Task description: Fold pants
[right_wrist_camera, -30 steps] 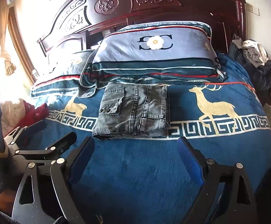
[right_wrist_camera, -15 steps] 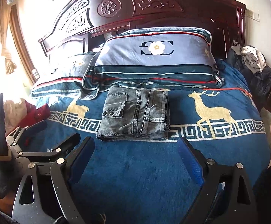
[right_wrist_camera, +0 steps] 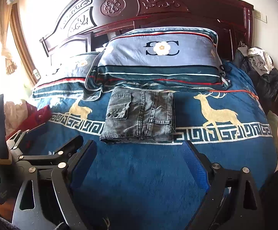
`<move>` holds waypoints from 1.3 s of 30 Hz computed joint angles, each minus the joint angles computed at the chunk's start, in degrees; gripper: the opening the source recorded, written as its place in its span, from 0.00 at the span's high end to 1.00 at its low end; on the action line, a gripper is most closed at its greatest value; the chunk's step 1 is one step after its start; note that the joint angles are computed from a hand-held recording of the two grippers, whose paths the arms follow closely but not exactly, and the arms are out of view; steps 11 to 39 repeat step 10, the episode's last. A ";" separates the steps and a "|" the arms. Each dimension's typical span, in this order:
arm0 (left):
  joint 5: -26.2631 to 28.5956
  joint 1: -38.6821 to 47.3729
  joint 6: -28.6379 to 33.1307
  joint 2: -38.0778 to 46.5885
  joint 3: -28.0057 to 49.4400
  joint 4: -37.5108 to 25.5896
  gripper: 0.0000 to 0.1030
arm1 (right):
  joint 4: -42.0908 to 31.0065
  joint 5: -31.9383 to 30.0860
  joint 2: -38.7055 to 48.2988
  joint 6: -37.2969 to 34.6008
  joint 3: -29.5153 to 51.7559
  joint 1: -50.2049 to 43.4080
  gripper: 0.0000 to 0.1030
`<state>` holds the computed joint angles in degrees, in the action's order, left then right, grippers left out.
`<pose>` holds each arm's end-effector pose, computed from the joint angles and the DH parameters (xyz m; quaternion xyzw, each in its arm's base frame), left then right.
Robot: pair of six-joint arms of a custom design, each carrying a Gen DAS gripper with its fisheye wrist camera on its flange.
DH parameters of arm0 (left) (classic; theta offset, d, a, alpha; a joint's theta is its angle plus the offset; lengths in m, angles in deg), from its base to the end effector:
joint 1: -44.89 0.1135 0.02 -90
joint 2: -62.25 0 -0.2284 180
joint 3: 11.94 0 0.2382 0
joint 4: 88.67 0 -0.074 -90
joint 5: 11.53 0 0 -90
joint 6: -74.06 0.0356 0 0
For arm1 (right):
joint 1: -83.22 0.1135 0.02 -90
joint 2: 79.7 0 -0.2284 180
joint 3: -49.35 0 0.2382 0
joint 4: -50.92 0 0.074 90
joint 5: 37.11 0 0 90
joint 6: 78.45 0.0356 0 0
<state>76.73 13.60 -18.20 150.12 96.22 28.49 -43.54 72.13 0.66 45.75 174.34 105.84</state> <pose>0.2703 -0.1630 0.3502 0.2235 0.8877 -0.1028 0.3892 0.2082 0.0741 0.4238 0.1505 0.9155 0.0230 0.3725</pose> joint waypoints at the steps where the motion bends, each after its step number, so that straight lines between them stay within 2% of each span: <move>1: -0.11 -0.05 0.03 0.09 0.03 -0.04 0.00 | 0.19 -0.38 -0.07 -0.26 -0.25 -0.37 0.13; 39: 0.67 0.48 -0.20 0.62 -0.75 0.44 0.00 | 1.14 -1.30 -0.47 0.07 -2.27 -0.93 0.13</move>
